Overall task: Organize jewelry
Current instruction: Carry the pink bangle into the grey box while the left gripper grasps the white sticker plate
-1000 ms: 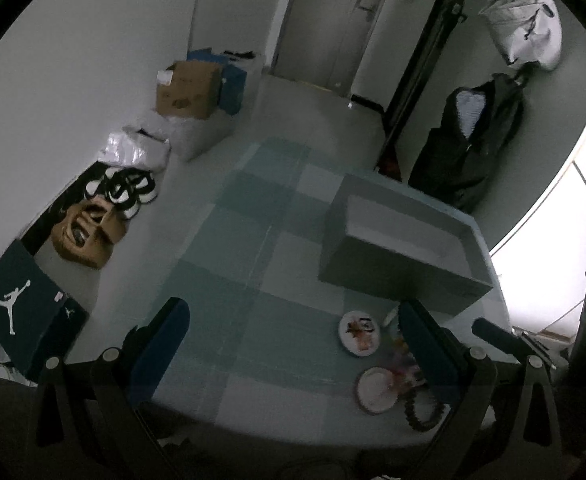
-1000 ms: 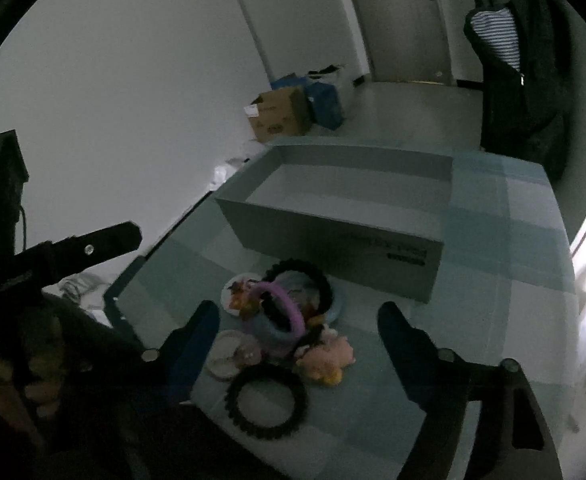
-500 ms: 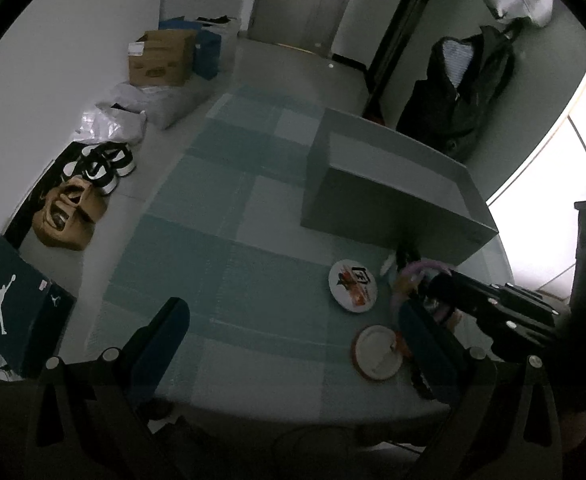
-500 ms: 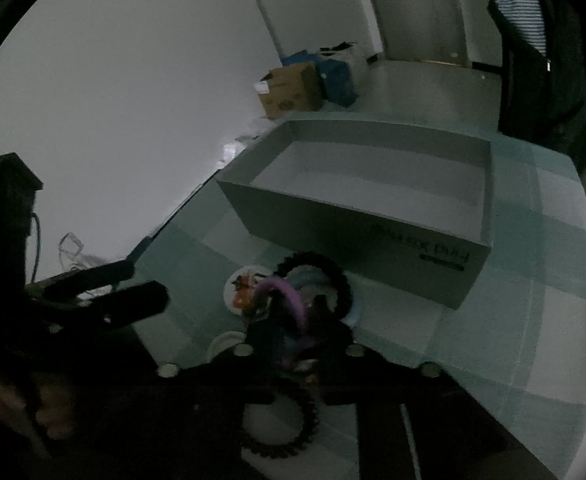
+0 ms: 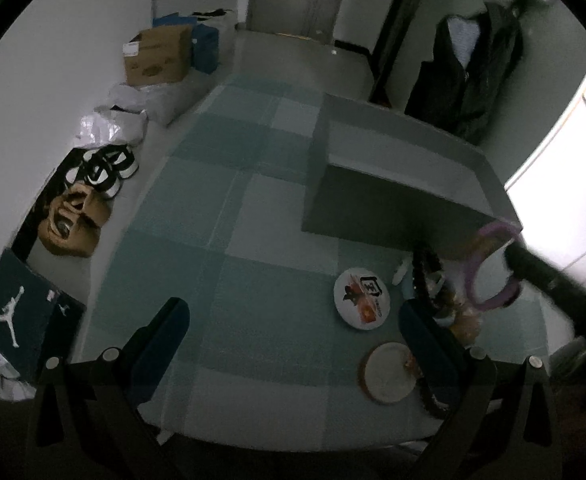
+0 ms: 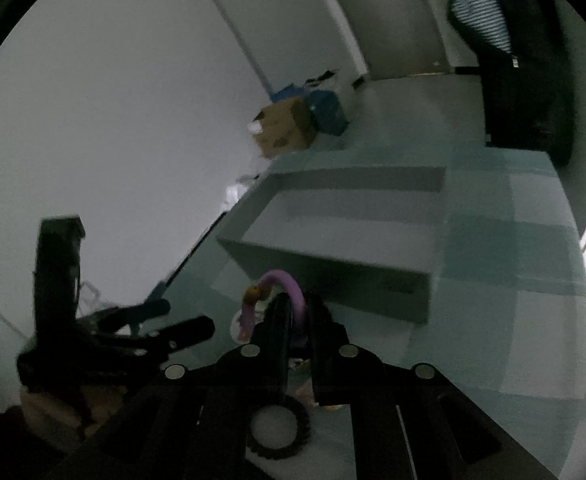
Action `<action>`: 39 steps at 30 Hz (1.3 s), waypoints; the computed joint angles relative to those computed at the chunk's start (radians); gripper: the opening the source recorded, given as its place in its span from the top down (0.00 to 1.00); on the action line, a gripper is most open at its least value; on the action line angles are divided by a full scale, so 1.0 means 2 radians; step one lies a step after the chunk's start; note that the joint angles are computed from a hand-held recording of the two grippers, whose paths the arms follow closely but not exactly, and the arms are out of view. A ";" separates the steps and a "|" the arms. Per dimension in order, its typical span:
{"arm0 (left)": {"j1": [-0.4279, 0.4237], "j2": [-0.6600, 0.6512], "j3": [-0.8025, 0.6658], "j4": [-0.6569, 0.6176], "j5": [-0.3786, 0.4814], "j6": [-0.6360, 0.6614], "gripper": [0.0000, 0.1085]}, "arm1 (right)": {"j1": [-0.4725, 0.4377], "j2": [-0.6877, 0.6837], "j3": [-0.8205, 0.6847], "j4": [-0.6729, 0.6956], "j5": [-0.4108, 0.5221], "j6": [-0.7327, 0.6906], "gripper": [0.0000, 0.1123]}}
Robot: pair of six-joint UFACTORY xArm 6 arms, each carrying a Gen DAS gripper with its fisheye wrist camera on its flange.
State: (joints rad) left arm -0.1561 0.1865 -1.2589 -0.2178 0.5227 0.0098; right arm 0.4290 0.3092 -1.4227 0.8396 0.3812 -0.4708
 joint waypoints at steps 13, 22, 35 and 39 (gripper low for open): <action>-0.019 0.033 -0.043 0.093 0.055 0.001 0.26 | -0.015 -0.021 0.015 0.104 0.009 -0.081 0.93; -0.028 0.036 -0.057 0.082 0.072 0.032 0.65 | -0.017 -0.043 0.032 0.143 0.011 -0.114 0.93; -0.008 0.025 -0.051 -0.007 0.077 0.064 0.66 | -0.016 -0.047 0.034 0.149 0.004 -0.111 0.93; -0.008 0.009 -0.035 -0.032 0.051 0.083 0.66 | -0.014 -0.047 0.033 0.139 -0.002 -0.105 0.93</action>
State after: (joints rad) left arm -0.1724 0.2035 -1.3286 -0.2816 0.6242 0.1755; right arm 0.4009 0.2161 -1.3566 1.1181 0.3770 -0.6812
